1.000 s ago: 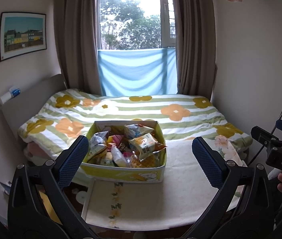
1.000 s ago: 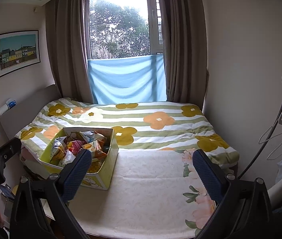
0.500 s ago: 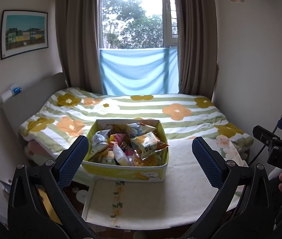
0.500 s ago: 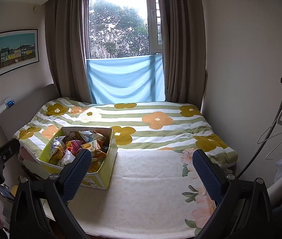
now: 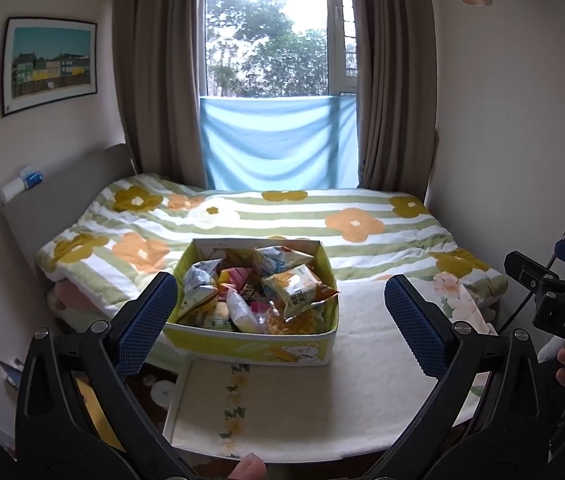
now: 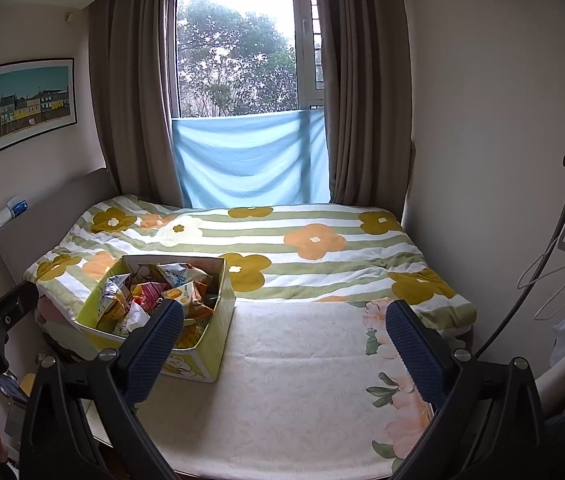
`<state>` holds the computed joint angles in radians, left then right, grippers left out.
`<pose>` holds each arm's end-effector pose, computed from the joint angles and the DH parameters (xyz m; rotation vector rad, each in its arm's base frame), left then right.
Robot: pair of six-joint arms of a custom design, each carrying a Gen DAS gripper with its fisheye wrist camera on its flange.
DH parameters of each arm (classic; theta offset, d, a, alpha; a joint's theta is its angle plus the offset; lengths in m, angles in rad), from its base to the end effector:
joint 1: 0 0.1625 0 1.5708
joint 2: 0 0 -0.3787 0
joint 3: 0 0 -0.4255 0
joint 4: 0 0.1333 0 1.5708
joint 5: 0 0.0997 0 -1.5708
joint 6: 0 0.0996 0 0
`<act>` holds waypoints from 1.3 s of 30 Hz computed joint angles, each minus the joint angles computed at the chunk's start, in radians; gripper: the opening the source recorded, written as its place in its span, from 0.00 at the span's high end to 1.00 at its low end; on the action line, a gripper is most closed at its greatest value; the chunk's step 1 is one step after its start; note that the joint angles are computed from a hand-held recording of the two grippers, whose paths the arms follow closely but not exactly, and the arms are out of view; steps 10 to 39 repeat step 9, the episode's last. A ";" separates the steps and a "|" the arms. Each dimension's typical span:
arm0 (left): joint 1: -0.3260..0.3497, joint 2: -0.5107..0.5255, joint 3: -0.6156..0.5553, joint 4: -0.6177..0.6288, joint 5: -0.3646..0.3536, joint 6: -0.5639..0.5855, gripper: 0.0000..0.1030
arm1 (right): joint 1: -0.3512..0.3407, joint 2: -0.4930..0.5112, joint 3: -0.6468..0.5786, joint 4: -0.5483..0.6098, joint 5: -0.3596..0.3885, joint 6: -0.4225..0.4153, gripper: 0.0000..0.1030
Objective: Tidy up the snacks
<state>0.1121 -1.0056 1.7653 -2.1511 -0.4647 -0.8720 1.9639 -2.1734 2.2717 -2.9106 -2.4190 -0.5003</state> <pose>-0.5728 -0.2882 0.1276 0.7793 2.1427 -1.2106 0.1703 -0.2578 0.5058 0.2688 -1.9877 1.3167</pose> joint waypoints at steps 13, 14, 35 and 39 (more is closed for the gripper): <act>0.020 0.003 -0.004 0.017 0.013 -0.011 0.00 | -0.008 0.017 -0.010 0.006 -0.002 0.005 0.02; 0.020 0.003 -0.004 0.017 0.013 -0.011 0.00 | -0.008 0.017 -0.010 0.006 -0.002 0.005 0.02; 0.020 0.003 -0.004 0.017 0.013 -0.011 0.00 | -0.008 0.017 -0.010 0.006 -0.002 0.005 0.02; 0.020 0.003 -0.004 0.017 0.013 -0.011 0.00 | -0.008 0.017 -0.010 0.006 -0.002 0.005 0.02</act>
